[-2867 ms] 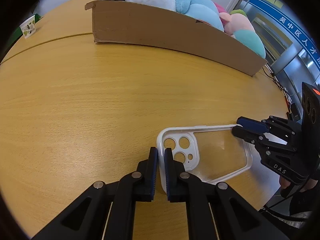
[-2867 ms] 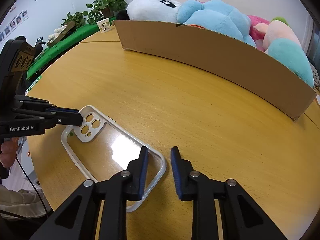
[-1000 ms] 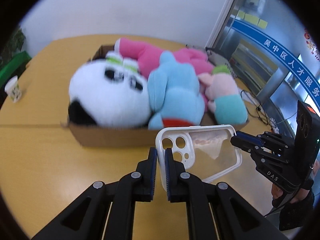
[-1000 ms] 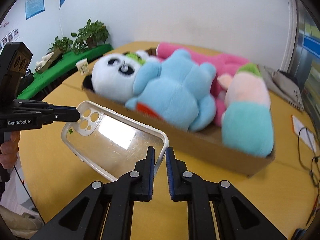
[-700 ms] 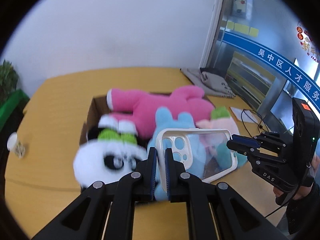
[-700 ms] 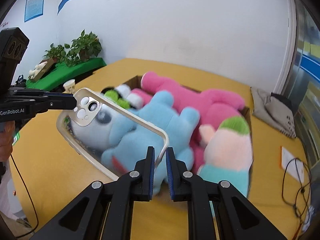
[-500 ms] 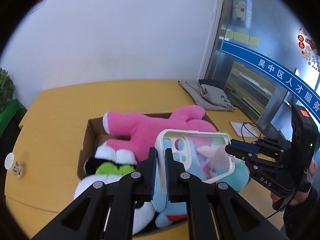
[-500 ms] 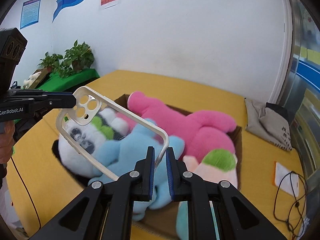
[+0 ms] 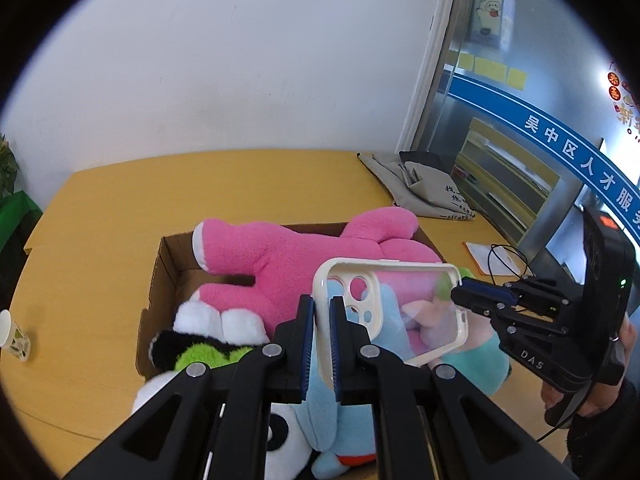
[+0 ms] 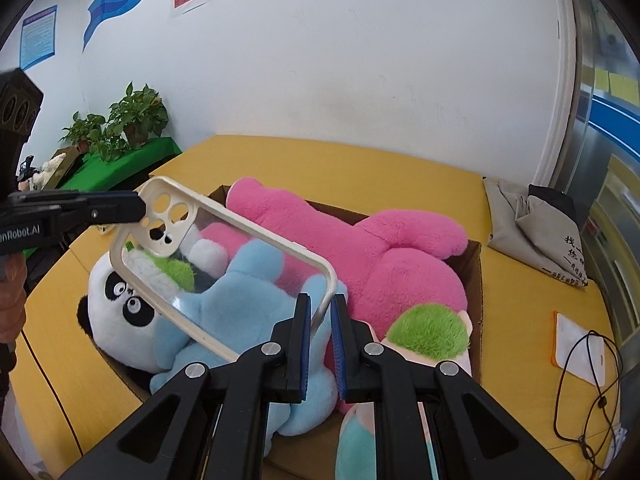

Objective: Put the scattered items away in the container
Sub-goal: 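Carry the phone case over the box, lower it onto the pink bear, open grippers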

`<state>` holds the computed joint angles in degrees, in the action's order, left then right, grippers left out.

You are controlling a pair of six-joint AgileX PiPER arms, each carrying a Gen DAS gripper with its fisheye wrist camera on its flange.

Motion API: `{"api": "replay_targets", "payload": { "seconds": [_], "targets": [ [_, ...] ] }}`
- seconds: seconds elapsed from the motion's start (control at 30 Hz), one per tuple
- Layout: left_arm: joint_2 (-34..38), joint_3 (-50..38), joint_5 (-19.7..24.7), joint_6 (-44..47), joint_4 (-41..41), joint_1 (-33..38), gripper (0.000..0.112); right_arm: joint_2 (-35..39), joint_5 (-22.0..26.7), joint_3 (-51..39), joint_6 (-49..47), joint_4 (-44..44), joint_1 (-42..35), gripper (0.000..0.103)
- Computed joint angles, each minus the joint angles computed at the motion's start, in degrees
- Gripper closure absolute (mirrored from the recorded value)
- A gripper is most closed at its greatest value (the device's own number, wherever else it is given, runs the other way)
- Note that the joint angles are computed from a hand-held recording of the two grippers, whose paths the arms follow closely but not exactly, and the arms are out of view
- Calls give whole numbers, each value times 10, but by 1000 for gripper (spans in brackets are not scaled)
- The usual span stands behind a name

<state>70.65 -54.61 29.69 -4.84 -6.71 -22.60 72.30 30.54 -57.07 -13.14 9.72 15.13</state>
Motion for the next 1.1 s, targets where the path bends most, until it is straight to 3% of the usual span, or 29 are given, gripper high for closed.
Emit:
{"api": "replay_targets", "payload": {
  "seconds": [0.1, 0.2, 0.4, 0.5, 0.73, 0.87, 0.93, 1.03, 1.07, 1.1],
  "targets": [
    [43, -40, 3, 85, -77, 40, 105, 30, 13, -47, 50, -62, 13, 92],
    [95, -83, 12, 140, -128, 68, 105, 78, 37, -117, 54, -68, 6, 93],
    [215, -165, 17, 62, -56, 60, 106, 180, 49, -212, 99, -127, 10, 94],
    [265, -194, 34, 45, -43, 58, 106, 234, 53, -240, 93, -112, -1, 94],
    [324, -244, 91, -37, 47, 27, 104, 295, 65, -257, 124, -135, -4, 94],
    [319, -241, 93, -91, 92, 19, 85, 299, 71, -259, 114, -118, -12, 94],
    [303, -228, 83, -99, 86, 24, 59, 299, 68, -255, 117, -122, -13, 93],
    [269, -198, 67, -107, 84, 32, 56, 298, 72, -250, 93, -102, -18, 92],
    [256, -187, 64, -110, 87, 34, 56, 293, 72, -244, 76, -84, -23, 88],
    [239, -173, 60, -118, 95, 34, 56, 284, 70, -235, 59, -64, -28, 69]
  ]
}}
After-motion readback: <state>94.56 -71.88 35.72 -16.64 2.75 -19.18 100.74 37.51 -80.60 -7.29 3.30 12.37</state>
